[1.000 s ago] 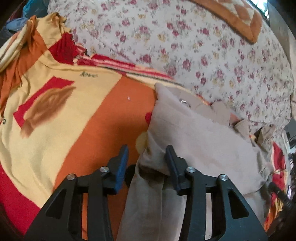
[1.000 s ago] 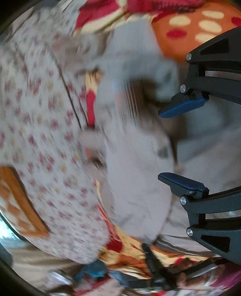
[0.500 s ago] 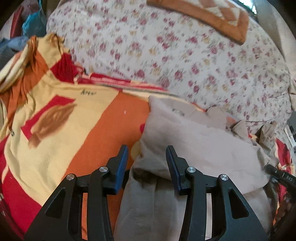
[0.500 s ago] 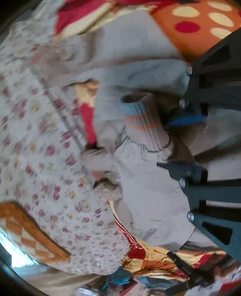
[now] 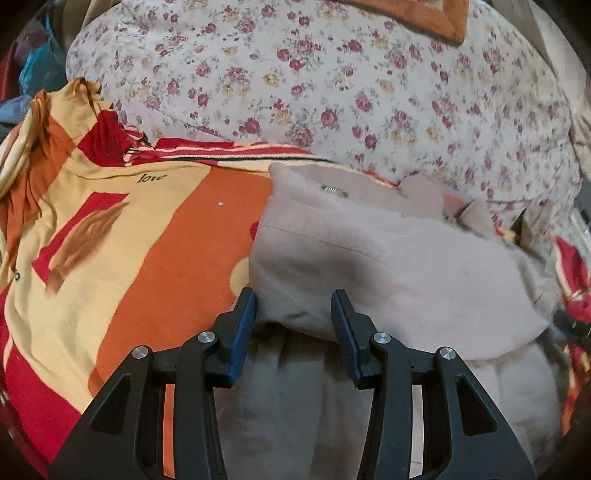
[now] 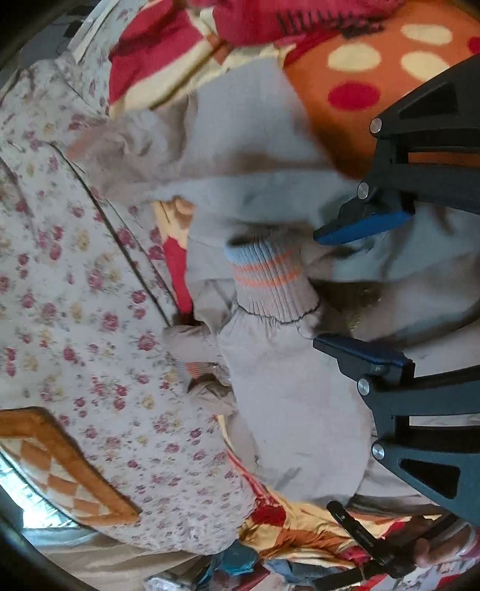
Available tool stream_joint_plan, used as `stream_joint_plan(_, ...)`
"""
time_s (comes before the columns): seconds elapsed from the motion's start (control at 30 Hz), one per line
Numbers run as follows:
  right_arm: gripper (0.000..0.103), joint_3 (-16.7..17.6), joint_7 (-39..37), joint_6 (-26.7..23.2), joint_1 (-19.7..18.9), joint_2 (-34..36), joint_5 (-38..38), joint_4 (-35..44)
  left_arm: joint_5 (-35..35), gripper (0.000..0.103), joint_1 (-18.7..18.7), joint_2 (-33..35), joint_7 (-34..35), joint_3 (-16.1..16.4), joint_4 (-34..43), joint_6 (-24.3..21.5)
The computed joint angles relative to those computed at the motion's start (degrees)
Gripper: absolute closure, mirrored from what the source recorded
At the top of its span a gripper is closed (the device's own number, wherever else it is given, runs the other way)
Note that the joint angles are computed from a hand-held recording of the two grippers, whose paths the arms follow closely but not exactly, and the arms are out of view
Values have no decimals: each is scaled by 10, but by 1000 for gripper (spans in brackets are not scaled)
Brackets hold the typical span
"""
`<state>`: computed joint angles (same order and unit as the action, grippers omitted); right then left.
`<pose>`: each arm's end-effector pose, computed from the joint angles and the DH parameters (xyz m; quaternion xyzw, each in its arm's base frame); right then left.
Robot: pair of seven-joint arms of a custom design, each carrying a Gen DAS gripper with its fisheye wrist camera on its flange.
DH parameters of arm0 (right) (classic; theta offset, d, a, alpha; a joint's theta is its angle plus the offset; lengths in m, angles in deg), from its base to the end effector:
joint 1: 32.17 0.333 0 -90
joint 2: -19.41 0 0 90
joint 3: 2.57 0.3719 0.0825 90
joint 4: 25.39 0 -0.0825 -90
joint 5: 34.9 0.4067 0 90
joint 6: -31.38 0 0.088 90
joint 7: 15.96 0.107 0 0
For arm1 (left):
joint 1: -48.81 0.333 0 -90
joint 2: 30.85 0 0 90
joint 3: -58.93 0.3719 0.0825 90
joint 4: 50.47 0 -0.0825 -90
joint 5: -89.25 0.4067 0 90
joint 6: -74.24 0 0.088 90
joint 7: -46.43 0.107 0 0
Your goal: Fold large clothes
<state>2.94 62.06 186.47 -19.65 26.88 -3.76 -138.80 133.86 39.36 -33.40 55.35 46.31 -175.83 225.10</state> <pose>0.6262 0.1820 0.5099 -0.6955 0.6341 -0.0511 0.3339 0.5273 -0.2342 0.4973 -0.7896 0.5074 -0.2511 0.2367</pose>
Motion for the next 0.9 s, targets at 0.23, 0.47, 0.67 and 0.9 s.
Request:
stream_joint_plan(0.23, 53, -13, -2, -23, -19, -9, 16, -21, 30, 53, 1, -8, -24, -6, 2, 54)
stream_joint_plan(0.47, 53, -19, -27, 3, -29, -9, 56, -7, -5, 39, -14, 17, 35, -8, 15, 47)
stream_joint_plan(0.67, 39, -27, 49, 28, -31, 59, -28, 86, -45, 39, -29, 41, 62, 3, 23, 34)
stream_joint_plan(0.9, 39, -51, 173, -13, -20, 193, -151, 268, -36, 39, -38, 54, 56, 12, 32, 30)
